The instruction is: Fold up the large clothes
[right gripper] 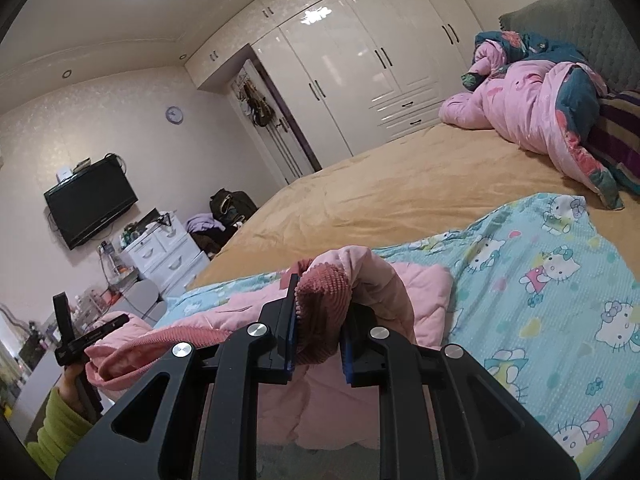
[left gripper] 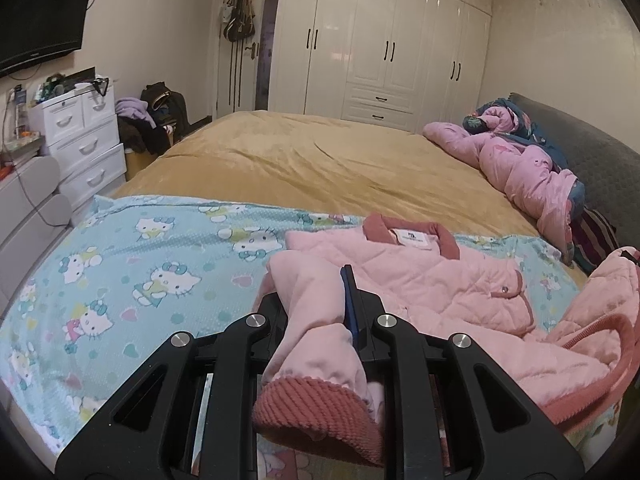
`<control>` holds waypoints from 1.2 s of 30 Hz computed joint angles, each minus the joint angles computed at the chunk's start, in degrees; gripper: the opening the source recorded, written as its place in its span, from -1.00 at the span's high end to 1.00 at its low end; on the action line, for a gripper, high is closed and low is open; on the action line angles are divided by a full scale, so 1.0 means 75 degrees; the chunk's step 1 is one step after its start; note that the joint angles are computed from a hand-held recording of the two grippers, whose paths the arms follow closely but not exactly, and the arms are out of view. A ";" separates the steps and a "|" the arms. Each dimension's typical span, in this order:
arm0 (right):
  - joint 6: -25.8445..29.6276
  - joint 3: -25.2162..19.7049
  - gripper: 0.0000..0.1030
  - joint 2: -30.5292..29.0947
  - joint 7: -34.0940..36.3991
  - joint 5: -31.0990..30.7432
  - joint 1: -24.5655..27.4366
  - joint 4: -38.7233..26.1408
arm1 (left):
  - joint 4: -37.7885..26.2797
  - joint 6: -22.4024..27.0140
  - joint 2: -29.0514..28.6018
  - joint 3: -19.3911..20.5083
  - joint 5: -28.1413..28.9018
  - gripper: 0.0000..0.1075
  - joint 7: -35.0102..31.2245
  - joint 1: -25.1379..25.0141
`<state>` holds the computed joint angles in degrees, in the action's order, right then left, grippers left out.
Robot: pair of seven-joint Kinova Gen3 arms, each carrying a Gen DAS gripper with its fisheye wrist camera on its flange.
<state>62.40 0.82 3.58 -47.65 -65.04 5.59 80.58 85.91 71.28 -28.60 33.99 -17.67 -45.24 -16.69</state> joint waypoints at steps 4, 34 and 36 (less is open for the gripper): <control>-0.0302 -0.0073 0.70 0.0121 -0.0067 0.0160 -0.0092 -0.0183 | -0.0016 -0.0174 0.0139 0.0023 -0.0120 0.77 0.0037 -0.0121; -0.1005 -0.1269 0.70 0.2497 -0.2800 0.3017 -0.0532 -0.3264 | -0.0872 0.0371 0.2572 -0.0199 -0.2575 0.77 0.0726 0.1277; -0.0901 -0.1295 0.70 0.2744 -0.3164 0.3328 -0.0625 -0.3557 | -0.0840 0.0366 0.2742 -0.0278 -0.2748 0.76 0.0800 0.1438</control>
<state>55.64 -8.90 24.16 -71.38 -40.08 0.91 53.91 79.61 74.02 -8.03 31.91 -38.27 -39.24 -5.90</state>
